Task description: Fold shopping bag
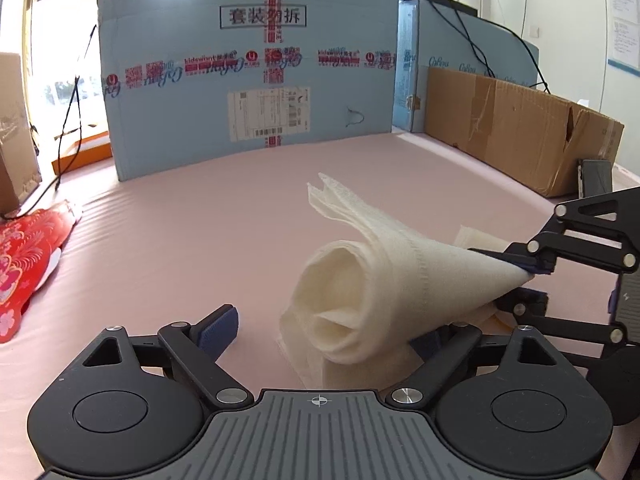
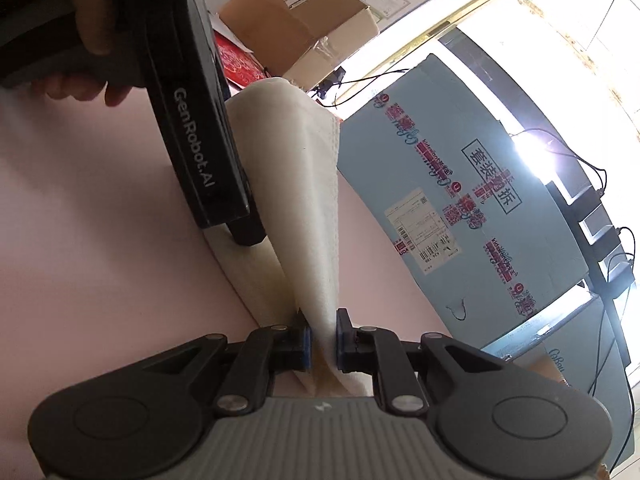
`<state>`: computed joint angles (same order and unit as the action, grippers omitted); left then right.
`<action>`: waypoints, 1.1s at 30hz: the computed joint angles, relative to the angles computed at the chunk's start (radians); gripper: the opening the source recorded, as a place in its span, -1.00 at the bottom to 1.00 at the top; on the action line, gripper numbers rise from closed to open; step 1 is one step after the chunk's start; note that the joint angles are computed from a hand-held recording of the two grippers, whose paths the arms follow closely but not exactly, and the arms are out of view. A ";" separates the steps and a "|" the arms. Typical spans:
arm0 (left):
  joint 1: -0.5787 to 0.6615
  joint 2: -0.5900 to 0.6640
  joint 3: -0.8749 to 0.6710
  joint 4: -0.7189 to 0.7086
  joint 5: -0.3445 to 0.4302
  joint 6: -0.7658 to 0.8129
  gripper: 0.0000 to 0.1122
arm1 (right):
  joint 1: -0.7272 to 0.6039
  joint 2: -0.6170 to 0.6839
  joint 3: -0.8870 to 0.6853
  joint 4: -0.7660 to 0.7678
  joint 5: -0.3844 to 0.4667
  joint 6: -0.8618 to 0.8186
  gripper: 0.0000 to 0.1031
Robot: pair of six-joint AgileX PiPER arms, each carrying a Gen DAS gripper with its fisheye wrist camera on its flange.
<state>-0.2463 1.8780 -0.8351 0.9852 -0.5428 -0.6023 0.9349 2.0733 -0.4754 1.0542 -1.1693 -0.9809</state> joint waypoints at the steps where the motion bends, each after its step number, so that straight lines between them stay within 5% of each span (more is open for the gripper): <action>1: 0.014 -0.023 0.035 -0.024 -0.044 0.035 0.61 | -0.004 -0.007 -0.013 0.010 0.016 -0.018 -0.73; 7: 0.050 -0.105 0.167 -0.136 -0.296 0.167 0.76 | 0.006 0.030 -0.053 0.044 0.005 -0.065 -0.76; 9: -0.024 -0.094 0.149 -0.265 -0.227 0.264 0.76 | 0.012 0.030 -0.057 0.060 0.005 -0.064 -0.77; 13: -0.181 -0.017 0.029 -0.647 0.078 0.646 0.76 | -0.003 -0.003 -0.055 0.065 0.037 -0.047 -0.73; 15: -0.202 0.004 0.005 -0.734 0.119 0.725 0.77 | -0.024 -0.051 -0.018 0.022 0.069 -0.007 -0.60; 19: -0.170 0.018 -0.027 -0.593 0.157 0.567 0.82 | -0.151 -0.183 0.121 -0.253 0.134 0.194 -0.29; 23: -0.155 0.021 -0.017 -0.560 0.141 0.536 0.83 | -0.372 -0.435 0.259 -0.653 0.322 0.510 0.03; 29: -0.161 0.022 -0.004 -0.600 0.126 0.578 0.83 | -0.666 -0.475 0.232 -1.167 0.349 1.058 -0.10; 33: -0.152 0.023 -0.010 -0.547 0.128 0.525 0.84 | -0.627 -0.414 0.128 -1.022 0.493 1.031 -0.37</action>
